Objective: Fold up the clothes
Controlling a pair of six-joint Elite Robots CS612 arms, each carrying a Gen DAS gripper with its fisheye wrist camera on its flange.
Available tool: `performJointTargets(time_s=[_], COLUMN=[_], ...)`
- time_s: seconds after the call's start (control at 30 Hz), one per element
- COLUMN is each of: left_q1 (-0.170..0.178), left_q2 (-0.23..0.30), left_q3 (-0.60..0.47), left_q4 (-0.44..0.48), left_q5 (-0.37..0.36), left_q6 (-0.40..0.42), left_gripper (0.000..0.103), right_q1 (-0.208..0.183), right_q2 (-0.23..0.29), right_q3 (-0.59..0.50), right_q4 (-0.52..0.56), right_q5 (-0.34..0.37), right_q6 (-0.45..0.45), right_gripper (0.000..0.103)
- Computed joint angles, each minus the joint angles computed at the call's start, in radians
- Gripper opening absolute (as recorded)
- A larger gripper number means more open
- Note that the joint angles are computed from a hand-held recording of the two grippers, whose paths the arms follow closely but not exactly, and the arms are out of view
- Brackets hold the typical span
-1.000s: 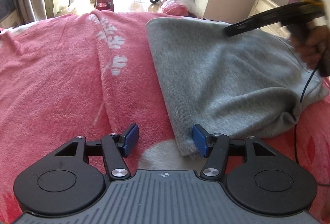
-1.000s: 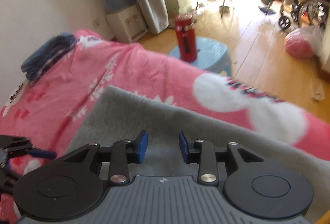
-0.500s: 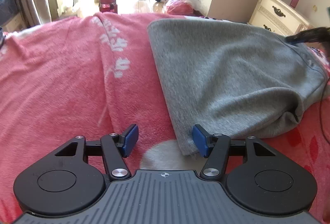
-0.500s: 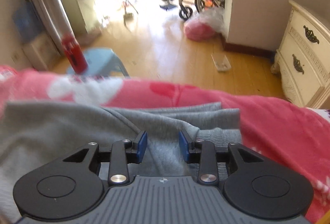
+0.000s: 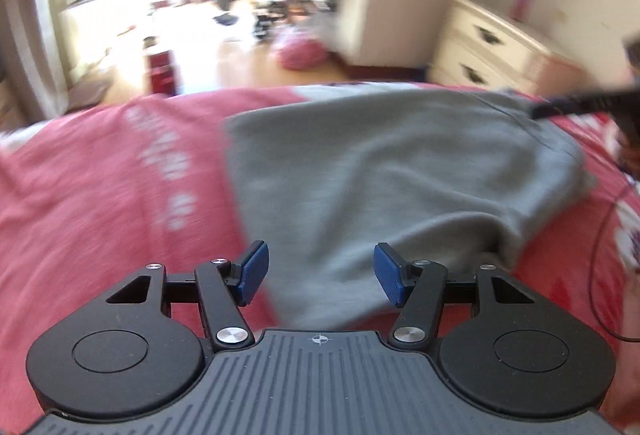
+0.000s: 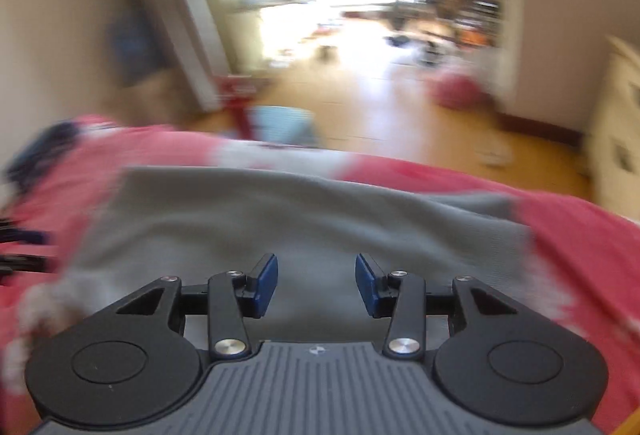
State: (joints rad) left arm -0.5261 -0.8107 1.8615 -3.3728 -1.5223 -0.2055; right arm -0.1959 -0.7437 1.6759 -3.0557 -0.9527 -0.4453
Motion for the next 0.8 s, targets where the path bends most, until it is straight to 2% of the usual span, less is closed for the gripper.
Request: performJointTargets(time_s=[0.07, 0.13, 0.27, 0.33, 0.4, 0.47, 0.53, 0.67, 0.8], left_q1=[-0.010, -0.023, -0.050, -0.060, -0.067, -0.073, -0.079, -0.088, -0.104], left_q2=[0.012, 0.020, 0.031, 0.033, 0.036, 0.040, 0.043, 0.052, 0.065], left_q3=[-0.014, -0.020, -0.021, -0.016, -0.013, -0.013, -0.013, -0.020, -0.025], left_q4=[0.004, 0.011, 0.014, 0.008, -0.001, -0.004, -0.008, -0.011, -0.035], left_q5=[-0.022, -0.015, 0.021, 0.042, 0.058, 0.072, 0.087, 0.105, 0.151], left_q6=[0.057, 0.098, 0.208, 0.252, 0.280, 0.303, 0.326, 0.321, 0.336], left_gripper=[0.058, 0.058, 0.058, 0.057, 0.056, 0.049, 0.046, 0.043, 0.039], right_q1=[0.020, 0.042, 0.077, 0.082, 0.083, 0.083, 0.083, 0.097, 0.114], right_q2=[-0.015, -0.025, -0.040, -0.051, -0.061, -0.072, -0.082, -0.087, -0.084], right_q3=[0.012, 0.024, 0.055, 0.067, 0.092, 0.118, 0.140, 0.161, 0.192], right_q4=[0.079, 0.148, 0.216, 0.249, 0.228, 0.208, 0.205, 0.203, 0.123], right_q5=[0.081, 0.122, 0.106, 0.111, 0.115, 0.135, 0.157, 0.135, 0.074], right_q6=[-0.089, -0.184, -0.358, -0.408, -0.457, -0.516, -0.570, -0.654, -0.715], right_gripper=[0.046, 0.046, 0.046, 0.045, 0.045, 0.044, 0.044, 0.042, 0.040])
